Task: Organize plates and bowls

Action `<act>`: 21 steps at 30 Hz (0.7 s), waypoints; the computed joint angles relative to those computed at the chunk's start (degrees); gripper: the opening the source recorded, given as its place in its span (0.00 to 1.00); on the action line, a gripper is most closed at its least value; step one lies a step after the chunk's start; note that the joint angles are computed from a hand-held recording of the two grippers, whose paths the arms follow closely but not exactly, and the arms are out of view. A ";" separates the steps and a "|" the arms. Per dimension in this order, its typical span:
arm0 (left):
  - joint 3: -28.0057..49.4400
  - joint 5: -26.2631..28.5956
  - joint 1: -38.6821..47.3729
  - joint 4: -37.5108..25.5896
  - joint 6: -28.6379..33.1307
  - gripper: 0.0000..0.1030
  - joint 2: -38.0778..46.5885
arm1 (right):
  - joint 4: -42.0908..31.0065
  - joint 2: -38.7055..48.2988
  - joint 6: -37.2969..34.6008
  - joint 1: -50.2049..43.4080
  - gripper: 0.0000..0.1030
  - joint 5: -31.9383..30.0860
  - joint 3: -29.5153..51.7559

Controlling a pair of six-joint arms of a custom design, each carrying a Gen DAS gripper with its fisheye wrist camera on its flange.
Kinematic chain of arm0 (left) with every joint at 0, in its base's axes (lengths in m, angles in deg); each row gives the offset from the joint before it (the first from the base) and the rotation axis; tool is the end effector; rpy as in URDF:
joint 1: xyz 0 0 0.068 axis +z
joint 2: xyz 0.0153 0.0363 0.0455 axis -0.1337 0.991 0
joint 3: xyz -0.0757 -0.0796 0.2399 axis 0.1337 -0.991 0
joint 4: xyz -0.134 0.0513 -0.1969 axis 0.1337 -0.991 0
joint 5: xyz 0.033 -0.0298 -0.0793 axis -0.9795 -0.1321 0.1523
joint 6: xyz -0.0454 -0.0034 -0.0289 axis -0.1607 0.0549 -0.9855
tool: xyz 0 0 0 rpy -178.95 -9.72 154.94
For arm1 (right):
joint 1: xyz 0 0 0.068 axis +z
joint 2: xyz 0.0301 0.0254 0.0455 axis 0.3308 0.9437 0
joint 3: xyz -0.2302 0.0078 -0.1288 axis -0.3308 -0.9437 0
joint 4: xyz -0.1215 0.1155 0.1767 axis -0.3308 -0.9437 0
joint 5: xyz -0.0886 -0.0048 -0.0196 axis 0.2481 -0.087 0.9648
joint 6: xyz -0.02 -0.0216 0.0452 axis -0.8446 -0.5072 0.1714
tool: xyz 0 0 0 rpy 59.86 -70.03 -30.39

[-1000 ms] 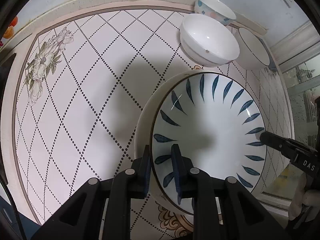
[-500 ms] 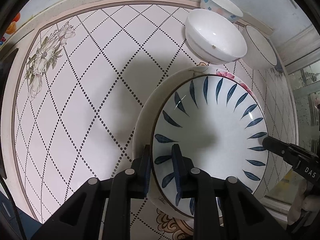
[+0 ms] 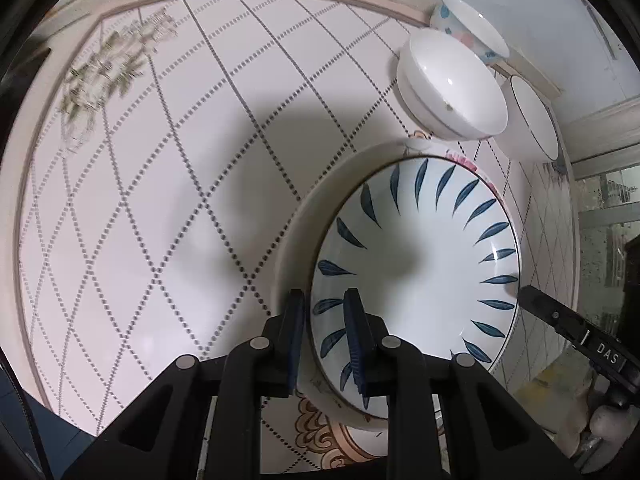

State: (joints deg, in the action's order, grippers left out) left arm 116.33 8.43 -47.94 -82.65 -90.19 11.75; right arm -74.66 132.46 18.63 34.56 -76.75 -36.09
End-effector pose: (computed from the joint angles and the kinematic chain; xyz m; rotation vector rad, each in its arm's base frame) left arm 0.1755 -0.1520 0.1869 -0.4510 2.9926 -0.3344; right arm 0.2652 0.0894 0.1163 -0.1350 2.9639 0.7757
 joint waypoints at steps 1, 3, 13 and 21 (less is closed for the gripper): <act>0.66 -0.95 -0.53 -1.25 -0.38 0.18 -0.29 | -0.01 -0.92 0.36 0.58 0.15 1.02 -0.15; 2.77 -4.01 -2.58 -5.05 -1.81 0.18 -0.81 | -0.81 -2.73 0.76 2.07 0.17 3.30 -0.12; 17.45 -17.29 -20.92 -27.16 -15.29 0.24 -6.57 | -15.55 -24.23 7.64 12.16 0.40 12.73 -0.73; 31.10 -26.15 -36.58 -43.31 -29.67 0.34 -4.67 | -31.22 -40.73 16.22 25.42 0.70 22.97 5.06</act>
State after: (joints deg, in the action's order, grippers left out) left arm 147.43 -17.71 -84.52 -125.95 -119.86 7.08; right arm -105.88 91.73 34.85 59.98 -53.78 -31.04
